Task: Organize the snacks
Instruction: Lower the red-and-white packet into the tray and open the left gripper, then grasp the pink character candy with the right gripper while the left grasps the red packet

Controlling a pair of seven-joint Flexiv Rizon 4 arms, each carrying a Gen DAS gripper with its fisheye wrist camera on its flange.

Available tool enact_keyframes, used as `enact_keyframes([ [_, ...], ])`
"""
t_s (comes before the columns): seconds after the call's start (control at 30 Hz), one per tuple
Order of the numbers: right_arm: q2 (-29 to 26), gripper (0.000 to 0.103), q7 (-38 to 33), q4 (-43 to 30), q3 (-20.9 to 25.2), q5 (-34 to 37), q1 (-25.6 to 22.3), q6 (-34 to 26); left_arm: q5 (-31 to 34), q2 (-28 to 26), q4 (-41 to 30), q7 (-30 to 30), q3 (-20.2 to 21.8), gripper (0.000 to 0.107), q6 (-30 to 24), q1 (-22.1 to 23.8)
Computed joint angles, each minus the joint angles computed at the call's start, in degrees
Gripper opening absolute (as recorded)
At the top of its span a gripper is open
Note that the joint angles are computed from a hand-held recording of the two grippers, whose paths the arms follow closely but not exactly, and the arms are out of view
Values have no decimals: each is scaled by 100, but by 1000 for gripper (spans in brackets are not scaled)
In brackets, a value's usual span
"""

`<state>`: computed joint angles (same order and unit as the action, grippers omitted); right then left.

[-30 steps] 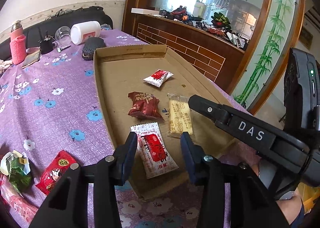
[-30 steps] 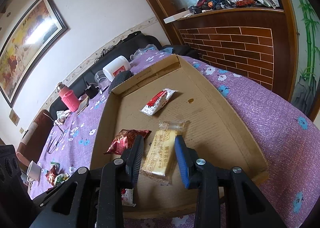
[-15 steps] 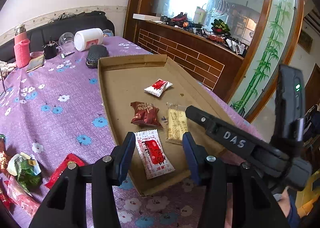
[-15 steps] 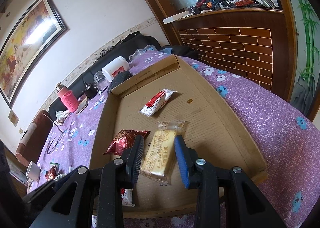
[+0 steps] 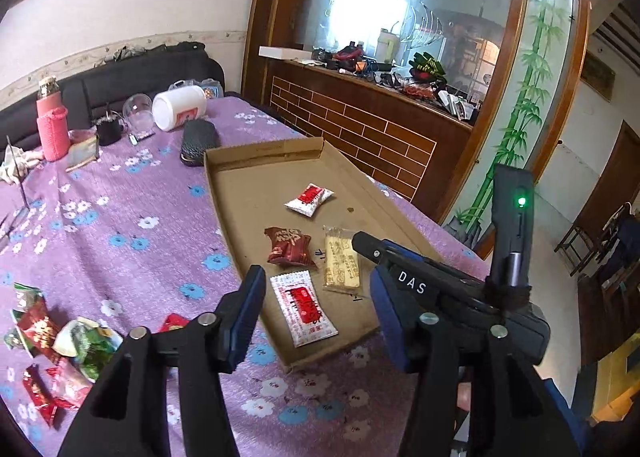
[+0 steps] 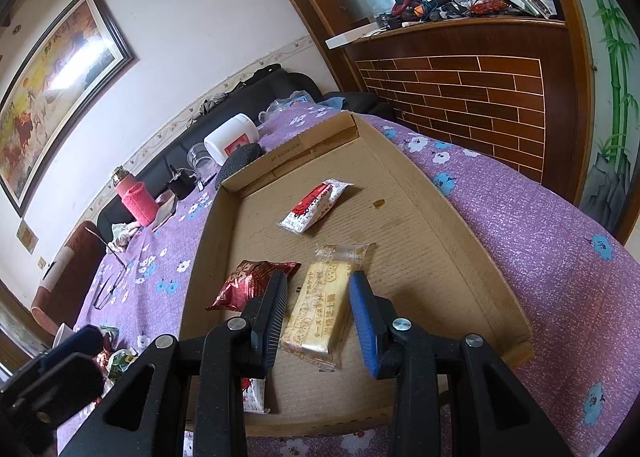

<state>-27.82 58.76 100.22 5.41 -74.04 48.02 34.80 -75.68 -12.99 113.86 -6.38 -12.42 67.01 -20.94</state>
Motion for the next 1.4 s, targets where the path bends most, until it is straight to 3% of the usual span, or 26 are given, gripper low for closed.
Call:
enact_keyframes([
  [0.27,-27,39,-66,-56,0,15,15,-11,-118,150,137,164,189,55,103,162],
  [0.53,-71,40,-192,-140,-19,109,40,-29,-131,-150,-85,1,372,55,447,620],
  [0.57,-73,40,-196,-144,-23,117,45,-32,-6,-229,-157,-154,410,56,472,718],
  [0.67,-74,40,-217,-148,-31,135,55,-44,939,-528,-457,-1396,630,56,176,1129],
  [0.77,-103,40,-277,-190,-36,188,71,-84,1431,-713,-657,-2555,769,56,-482,1596],
  [1.07,-198,40,-652,-424,-61,299,226,-366,2702,-900,-668,-3754,738,56,-605,2083],
  [1.2,-250,45,-822,-612,-116,8,240,-26,2986,-953,-645,-3691,573,55,-548,2158],
  [1.3,-387,53,-1089,-898,-191,-306,176,638,3428,-1031,-662,-3841,622,46,-332,2079],
  [1.4,-742,56,-1870,-1474,-256,-296,99,1507,3638,-1086,-648,-3886,574,39,-106,2122],
])
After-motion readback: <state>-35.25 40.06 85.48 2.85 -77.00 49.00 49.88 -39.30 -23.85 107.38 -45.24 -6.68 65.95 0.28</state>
